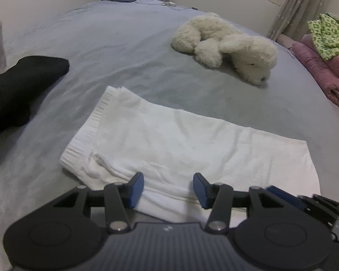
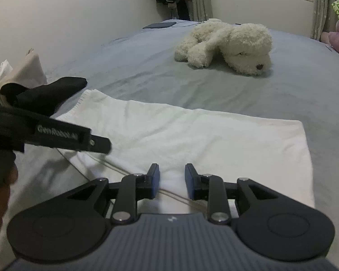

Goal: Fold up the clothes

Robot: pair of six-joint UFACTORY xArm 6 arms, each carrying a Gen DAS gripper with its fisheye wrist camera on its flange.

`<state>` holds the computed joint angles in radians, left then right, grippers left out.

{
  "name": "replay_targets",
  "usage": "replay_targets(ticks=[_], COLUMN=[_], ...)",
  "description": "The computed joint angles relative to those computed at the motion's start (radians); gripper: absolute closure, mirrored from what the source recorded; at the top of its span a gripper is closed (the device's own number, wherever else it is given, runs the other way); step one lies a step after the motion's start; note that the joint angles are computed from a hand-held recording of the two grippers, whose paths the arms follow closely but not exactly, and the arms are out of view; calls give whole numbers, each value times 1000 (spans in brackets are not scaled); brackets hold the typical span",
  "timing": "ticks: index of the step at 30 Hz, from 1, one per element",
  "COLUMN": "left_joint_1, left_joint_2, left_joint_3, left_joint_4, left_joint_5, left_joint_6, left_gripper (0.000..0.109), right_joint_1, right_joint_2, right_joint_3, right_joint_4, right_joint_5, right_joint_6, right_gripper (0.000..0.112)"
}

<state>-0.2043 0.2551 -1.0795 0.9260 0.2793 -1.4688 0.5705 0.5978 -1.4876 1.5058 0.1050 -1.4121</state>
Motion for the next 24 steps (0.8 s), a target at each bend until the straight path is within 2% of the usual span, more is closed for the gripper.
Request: replay_targets(ticks=[7, 11, 15, 20, 24], left_joint_1=[71, 74, 65, 63, 61], left_joint_2=[-36, -39, -42, -40, -39], left_joint_3=[60, 61, 55, 52, 49], left_joint_4=[-37, -54, -88, -109, -113], left_joint_5=[-73, -62, -37, -22, -14], left_joint_6=[-76, -71, -35, -17, -4], left_gripper=[59, 59, 59, 59, 59], right_joint_1=[-67, -91, -123, -186, -253], right_joint_2=[-47, -85, -144, -181, -200], right_joint_3=[61, 104, 161, 219, 258], right_joint_4=[120, 178, 282, 316, 298], right_joint_5=[7, 17, 54, 61, 164], right_joint_6=[-97, -147, -206, -116, 22], right_gripper=[85, 85, 78, 76, 76])
